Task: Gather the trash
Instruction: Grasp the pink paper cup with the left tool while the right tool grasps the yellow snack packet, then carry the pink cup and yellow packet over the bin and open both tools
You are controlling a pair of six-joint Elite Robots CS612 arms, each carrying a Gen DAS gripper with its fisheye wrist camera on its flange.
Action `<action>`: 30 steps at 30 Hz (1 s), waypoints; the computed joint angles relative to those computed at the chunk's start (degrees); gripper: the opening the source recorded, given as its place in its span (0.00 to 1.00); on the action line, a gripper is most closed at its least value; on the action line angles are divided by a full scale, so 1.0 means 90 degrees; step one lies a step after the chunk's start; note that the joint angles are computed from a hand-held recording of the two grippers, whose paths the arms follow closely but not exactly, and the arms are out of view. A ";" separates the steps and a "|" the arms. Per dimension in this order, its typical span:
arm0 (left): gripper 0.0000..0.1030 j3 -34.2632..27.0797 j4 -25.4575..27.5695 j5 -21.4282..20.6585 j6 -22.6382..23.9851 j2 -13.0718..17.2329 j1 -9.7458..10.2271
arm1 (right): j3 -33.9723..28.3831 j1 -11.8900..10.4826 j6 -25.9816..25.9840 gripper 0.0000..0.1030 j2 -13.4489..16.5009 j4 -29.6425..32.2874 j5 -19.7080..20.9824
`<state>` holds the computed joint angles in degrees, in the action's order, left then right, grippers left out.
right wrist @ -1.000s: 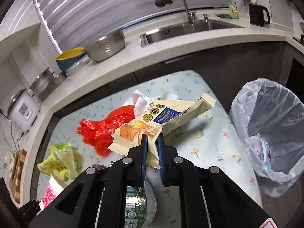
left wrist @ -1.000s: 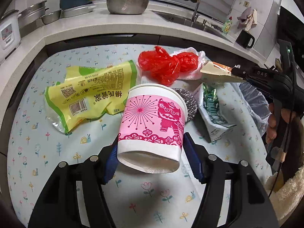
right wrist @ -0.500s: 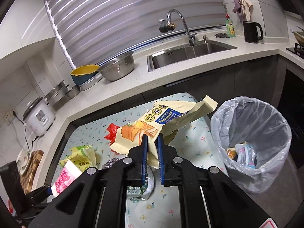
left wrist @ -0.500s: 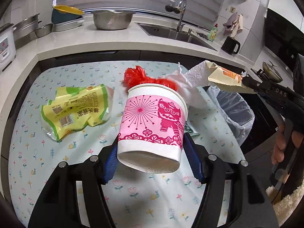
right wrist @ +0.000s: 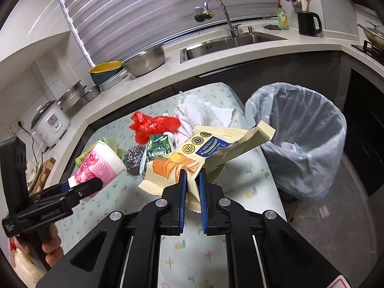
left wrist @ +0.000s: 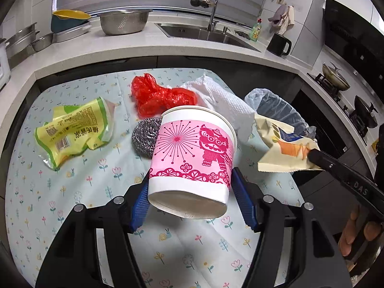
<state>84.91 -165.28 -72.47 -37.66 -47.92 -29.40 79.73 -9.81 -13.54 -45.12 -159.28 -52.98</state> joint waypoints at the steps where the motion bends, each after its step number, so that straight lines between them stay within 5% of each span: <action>1: 0.59 0.0000 0.0010 -0.0012 -0.0006 0.0002 -0.0011 | 0.0030 -0.0023 0.0007 0.10 -0.0022 -0.0002 0.0005; 14: 0.59 -0.0517 0.0223 -0.0280 0.0351 0.0269 -0.0121 | 0.0637 -0.0145 -0.0644 0.10 -0.0261 0.0783 -0.0365; 30: 0.58 -0.2664 0.2181 -0.1130 0.0875 0.1623 -0.0120 | 0.0754 -0.0438 -0.0401 0.09 -0.0273 0.0722 -0.0467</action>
